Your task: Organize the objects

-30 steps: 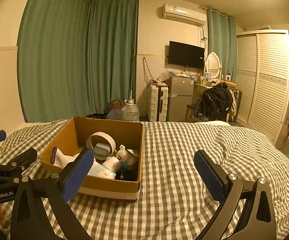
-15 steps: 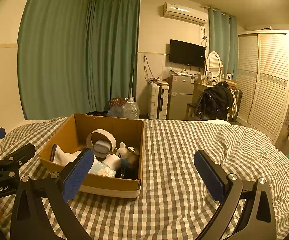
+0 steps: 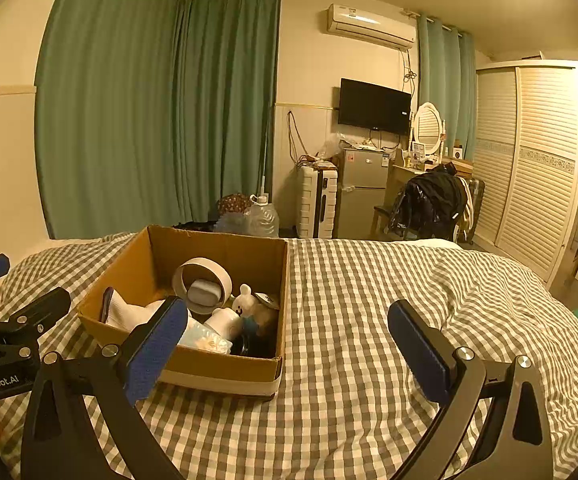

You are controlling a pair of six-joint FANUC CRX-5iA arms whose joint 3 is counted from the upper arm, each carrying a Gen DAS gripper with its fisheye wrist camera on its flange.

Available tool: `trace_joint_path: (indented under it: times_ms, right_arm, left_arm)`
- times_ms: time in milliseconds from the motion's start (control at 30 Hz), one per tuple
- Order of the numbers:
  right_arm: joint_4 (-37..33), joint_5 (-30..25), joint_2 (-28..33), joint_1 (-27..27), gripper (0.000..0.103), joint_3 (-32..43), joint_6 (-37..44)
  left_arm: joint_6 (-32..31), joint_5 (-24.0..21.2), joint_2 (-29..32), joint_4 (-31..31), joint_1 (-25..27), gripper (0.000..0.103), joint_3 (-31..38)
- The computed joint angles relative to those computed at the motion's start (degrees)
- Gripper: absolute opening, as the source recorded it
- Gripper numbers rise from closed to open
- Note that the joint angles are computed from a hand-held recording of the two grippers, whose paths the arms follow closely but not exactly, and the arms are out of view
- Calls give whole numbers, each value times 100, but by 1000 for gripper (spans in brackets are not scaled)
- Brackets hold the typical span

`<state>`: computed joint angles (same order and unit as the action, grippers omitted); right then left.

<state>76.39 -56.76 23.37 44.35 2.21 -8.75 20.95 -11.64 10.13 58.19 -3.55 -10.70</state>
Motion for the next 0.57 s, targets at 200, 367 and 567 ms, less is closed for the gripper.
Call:
trace_joint_path:
  times_ms: [200,367,567]
  right_arm:
    - [-12,16,-5,-6,101,-6,13]
    - [-31,12,-8,-2,101,-5,36]
    - [-39,16,2,2,101,-2,33]
  left_arm:
    - [107,-17,7,-110,14,103,22]
    - [193,-37,7,-212,27,103,38]
    - [659,-96,42,-739,87,103,129]
